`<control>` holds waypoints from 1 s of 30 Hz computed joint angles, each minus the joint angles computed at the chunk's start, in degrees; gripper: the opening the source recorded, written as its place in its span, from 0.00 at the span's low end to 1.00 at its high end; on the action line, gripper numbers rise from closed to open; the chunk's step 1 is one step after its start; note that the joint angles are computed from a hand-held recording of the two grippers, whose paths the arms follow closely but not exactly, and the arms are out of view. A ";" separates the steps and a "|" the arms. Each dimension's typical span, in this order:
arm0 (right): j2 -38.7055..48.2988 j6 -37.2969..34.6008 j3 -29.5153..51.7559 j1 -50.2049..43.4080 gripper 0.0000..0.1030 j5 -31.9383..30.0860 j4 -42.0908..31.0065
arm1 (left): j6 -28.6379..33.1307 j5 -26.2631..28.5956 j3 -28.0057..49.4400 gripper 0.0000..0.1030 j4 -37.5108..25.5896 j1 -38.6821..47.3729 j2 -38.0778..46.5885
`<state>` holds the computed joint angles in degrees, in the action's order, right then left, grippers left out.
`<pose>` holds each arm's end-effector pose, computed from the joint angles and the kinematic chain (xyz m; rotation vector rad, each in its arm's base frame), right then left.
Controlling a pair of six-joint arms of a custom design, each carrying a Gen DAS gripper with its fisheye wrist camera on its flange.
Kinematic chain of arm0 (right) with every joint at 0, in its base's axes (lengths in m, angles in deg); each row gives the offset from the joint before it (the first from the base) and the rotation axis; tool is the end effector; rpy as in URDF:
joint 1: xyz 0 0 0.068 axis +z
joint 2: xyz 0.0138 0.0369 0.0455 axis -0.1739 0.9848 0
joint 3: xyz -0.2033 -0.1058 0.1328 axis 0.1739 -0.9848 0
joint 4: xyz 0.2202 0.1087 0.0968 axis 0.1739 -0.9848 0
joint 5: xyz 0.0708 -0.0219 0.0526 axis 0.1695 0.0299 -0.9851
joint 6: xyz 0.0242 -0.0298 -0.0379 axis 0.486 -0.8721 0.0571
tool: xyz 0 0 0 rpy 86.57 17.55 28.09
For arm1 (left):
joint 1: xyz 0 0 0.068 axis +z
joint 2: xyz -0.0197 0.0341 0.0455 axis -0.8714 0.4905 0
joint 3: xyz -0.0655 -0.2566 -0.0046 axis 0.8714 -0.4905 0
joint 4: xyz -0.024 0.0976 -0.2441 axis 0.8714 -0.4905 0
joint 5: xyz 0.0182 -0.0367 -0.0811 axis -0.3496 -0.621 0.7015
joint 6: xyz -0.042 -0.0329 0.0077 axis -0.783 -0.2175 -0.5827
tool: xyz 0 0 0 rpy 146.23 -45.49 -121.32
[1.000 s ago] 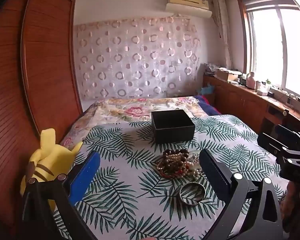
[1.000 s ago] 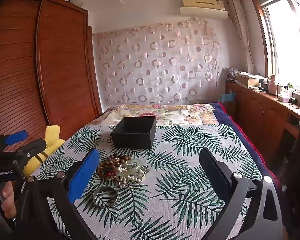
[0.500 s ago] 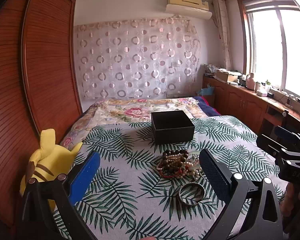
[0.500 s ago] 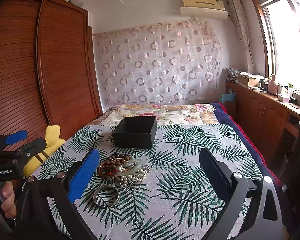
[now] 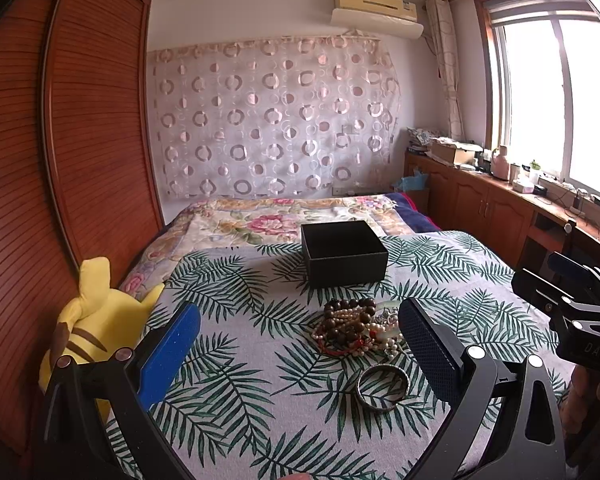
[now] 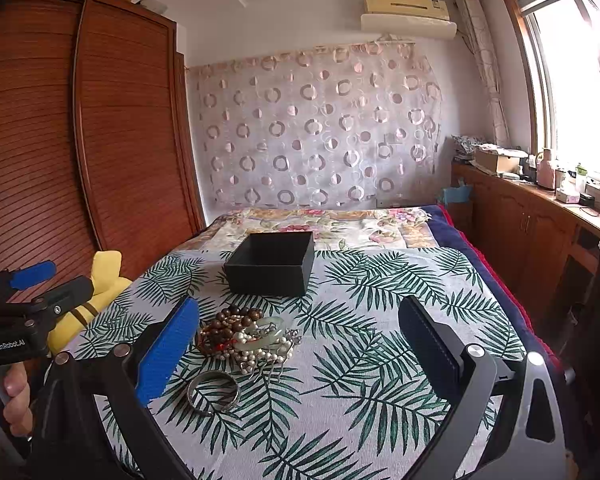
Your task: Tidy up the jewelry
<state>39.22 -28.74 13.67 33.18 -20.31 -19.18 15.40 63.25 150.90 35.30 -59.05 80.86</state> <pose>0.2144 0.1638 0.2850 0.3160 1.9189 -0.0738 0.3216 -0.0079 0.2994 0.5627 1.9496 -0.3051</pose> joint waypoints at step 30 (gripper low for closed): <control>-0.04 0.15 0.40 0.39 0.98 0.21 -0.49 | -0.57 -0.18 0.52 0.93 0.40 -0.25 0.34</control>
